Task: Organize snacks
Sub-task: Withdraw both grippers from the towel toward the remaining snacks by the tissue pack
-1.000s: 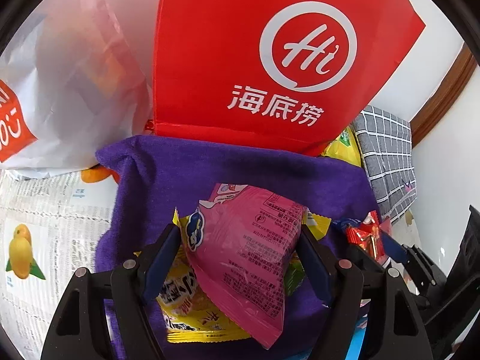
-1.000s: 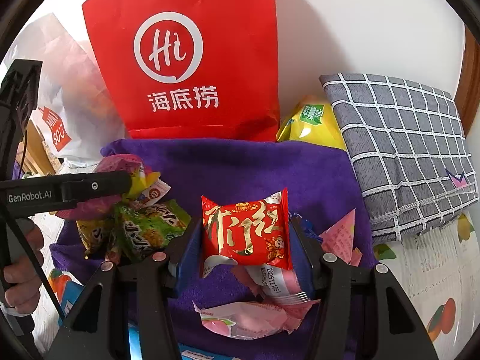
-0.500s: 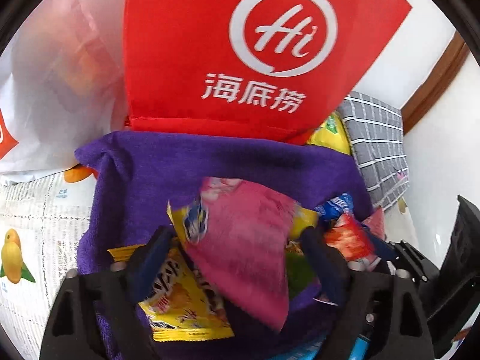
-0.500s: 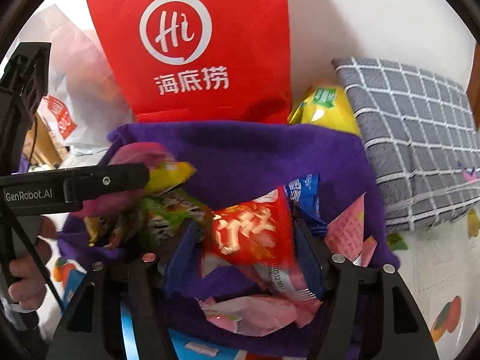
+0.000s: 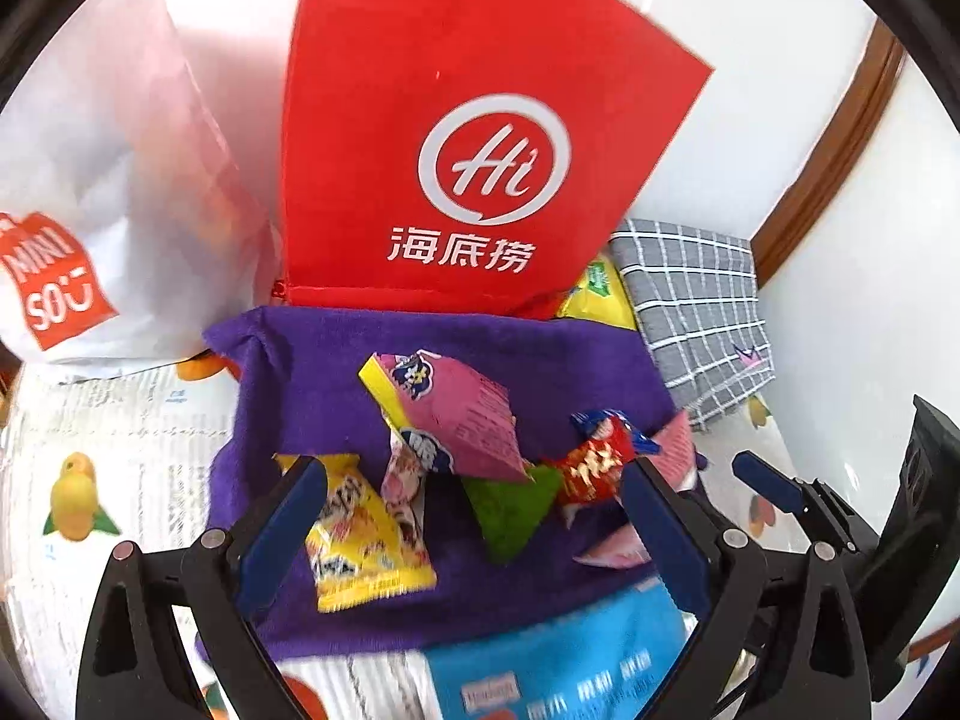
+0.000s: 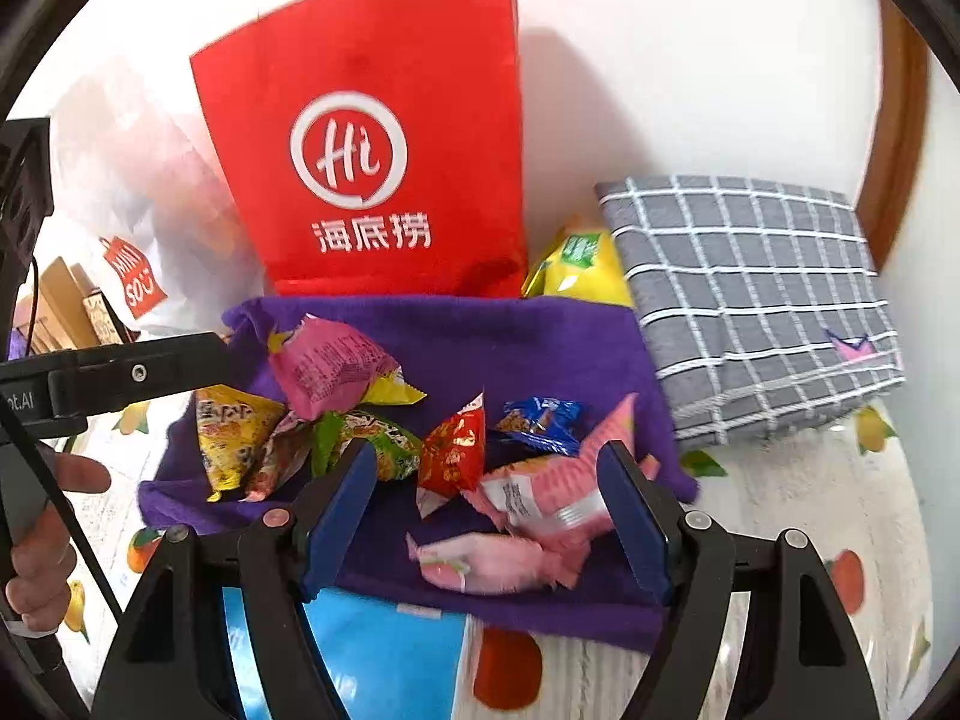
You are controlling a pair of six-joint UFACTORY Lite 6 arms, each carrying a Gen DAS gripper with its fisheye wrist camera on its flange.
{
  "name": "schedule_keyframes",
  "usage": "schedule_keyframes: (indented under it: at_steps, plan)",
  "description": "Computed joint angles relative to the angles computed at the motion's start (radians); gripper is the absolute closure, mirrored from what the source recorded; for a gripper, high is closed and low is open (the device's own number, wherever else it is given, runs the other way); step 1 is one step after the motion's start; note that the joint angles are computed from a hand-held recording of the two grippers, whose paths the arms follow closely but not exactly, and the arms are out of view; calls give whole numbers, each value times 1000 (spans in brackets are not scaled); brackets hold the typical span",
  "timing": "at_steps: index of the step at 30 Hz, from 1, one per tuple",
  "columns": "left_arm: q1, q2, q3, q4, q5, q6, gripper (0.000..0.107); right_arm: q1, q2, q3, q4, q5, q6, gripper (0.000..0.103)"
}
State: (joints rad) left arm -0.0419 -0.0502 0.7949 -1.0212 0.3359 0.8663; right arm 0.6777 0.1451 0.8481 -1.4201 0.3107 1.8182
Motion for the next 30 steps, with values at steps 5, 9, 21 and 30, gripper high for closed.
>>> schedule_keyframes:
  at_steps: [5, 9, 21, 30]
  plan:
    - [54, -230, -144, 63, 83, -40, 9, 96, -191, -121, 122, 81, -47, 28]
    - [140, -436, -252, 185, 184, -124, 9, 194, -311, -188, 229, 150, -56, 28]
    - [507, -889, -511, 343, 530, 30, 10, 631, -366, -347, 342, 351, 263, 34]
    - [819, -940, -559, 304, 738, 321, 10, 754, -256, -357, 343, 367, 486, 34]
